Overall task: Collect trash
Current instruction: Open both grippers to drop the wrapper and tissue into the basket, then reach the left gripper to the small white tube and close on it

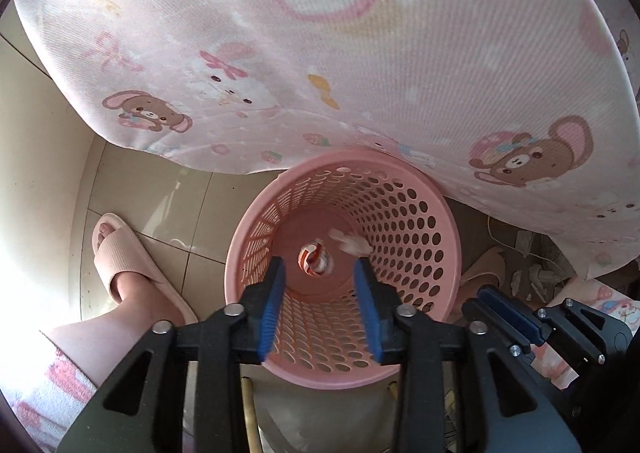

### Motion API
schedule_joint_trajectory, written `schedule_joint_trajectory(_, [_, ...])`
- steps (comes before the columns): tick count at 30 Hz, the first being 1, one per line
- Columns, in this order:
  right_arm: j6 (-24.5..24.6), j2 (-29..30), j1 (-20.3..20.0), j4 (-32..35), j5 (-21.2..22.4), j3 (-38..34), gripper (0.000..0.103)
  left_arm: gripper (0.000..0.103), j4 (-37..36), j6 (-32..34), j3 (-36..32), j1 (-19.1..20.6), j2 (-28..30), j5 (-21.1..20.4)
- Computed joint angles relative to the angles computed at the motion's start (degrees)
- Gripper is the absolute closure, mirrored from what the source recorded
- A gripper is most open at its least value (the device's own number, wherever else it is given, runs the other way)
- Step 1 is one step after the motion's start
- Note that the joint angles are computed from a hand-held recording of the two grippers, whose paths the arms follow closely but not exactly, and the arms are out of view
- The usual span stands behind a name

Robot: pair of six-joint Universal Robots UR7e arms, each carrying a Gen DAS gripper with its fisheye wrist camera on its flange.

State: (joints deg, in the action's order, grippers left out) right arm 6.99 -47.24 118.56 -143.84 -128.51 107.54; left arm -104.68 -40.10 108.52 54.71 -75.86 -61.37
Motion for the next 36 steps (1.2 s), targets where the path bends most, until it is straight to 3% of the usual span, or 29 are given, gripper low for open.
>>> schedule_joint_trajectory(8, [1.56, -1.38, 0.04, -0.63, -0.01, 0.60, 0.068, 0.044, 1.86, -1.43, -0.35, -1.26, -0.73, 4.28])
schedule_joint_trajectory(11, [1.56, -2.23, 0.74, -2.08, -0.61, 0.80, 0.059, 0.040, 1.43, -1.49, 0.07, -2.94, -1.86, 7.71])
schedule_joint_trajectory(14, [1.06, -3.59, 1.87, -5.46, -0.74, 1.43, 0.054, 0.028, 0.94, -1.29, 0.66, -5.36, -3.13, 12.16])
schedule_joint_trajectory(17, [-0.52, -4.84, 3.36, -10.01, -1.78, 2.29, 0.045, 0.021, -2.66, 2.37, 2.25, -7.84, -4.76, 16.37])
schedule_joint_trajectory(21, [-2.09, -6.16, 4.94, -14.73, -3.19, 3.09, 0.041, 0.018, -6.07, 4.56, 2.60, -8.80, -5.88, 16.93])
schedule_joint_trajectory(27, [-6.41, -7.23, 7.31, -22.04, -6.13, 3.78, 0.041, 0.015, -11.60, 8.13, 5.22, -12.50, -7.40, 24.37])
schedule_joint_trajectory(30, [-9.27, -7.16, 7.50, -26.31, -6.64, 3.45, 0.037, 0.009, -15.95, 11.45, 6.06, -13.43, -8.01, 25.09])
schedule_joint_trajectory(36, [-10.24, -7.72, 6.69, -28.54, -8.02, 2.27, 0.034, 0.007, -16.24, 14.01, 5.15, -14.32, -7.45, 25.47])
